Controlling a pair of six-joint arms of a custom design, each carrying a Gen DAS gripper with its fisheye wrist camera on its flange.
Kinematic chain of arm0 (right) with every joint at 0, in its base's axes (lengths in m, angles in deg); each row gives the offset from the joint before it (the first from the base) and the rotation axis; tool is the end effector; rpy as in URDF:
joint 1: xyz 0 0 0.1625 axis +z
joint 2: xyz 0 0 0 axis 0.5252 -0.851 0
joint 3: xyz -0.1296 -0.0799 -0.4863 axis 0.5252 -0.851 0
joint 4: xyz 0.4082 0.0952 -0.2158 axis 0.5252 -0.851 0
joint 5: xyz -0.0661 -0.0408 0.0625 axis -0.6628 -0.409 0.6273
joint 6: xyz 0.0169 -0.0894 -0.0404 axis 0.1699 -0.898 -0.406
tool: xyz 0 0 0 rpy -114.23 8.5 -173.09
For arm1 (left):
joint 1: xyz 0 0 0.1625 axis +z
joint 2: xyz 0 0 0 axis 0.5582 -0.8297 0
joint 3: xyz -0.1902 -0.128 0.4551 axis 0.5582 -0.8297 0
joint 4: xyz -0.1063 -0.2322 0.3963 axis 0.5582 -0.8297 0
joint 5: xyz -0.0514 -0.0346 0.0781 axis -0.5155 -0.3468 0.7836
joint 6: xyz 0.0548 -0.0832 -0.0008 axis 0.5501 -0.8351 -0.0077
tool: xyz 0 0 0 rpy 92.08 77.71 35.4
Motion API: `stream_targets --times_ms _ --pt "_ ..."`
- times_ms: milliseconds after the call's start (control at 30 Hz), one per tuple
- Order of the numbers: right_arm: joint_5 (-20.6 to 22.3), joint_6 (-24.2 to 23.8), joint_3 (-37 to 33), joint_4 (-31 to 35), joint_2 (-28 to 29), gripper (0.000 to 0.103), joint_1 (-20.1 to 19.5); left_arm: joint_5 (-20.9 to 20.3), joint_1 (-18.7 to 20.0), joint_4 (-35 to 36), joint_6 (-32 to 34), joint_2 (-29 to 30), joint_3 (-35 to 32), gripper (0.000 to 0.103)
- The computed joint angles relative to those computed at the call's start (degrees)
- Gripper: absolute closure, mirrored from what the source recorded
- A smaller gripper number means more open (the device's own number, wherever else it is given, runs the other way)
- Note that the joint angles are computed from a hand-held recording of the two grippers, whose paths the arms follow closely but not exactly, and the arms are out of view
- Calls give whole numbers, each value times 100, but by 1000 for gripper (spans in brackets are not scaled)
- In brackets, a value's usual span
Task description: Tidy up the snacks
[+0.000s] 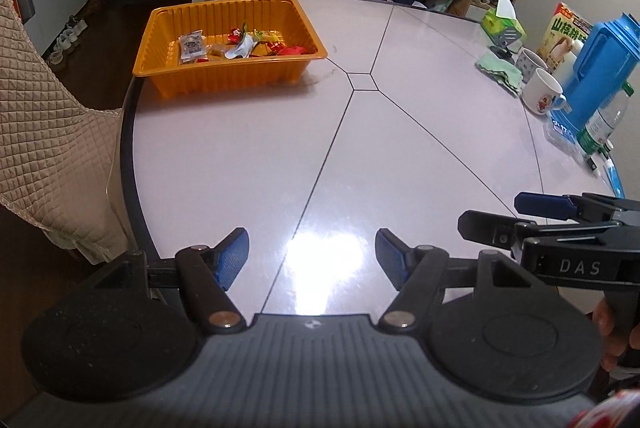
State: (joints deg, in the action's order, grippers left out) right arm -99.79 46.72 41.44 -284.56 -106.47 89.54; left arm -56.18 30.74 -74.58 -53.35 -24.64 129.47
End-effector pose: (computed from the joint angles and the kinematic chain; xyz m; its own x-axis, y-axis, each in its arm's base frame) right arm 0.3557 -0.4561 -0.0234 -0.8695 0.0024 0.4940 -0.3185 0.7617 -0.5642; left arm -0.0310 -0.5044 0.3183 -0.7552 0.3295 -0.5667 0.5456 0.7950 -0.2649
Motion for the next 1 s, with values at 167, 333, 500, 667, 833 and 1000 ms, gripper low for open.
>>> stream_targets --times_ms 167,333,500,667,833,1000 --pt "24 -3 118 -68 -31 20 37 55 -110 24 -92 -148 151 35" --pt "31 -24 200 -173 -36 20 65 77 -161 44 -138 -210 215 35" --pt "4 -8 217 -200 -41 20 85 96 -216 63 -172 -276 277 35" --pt "4 -9 238 -229 -37 20 98 108 -243 57 -171 -300 295 35" --pt "11 -25 240 -247 -33 20 99 106 -241 53 -164 -305 298 35" --pt "20 -36 240 -239 -35 20 98 107 -237 67 -176 -313 288 35"
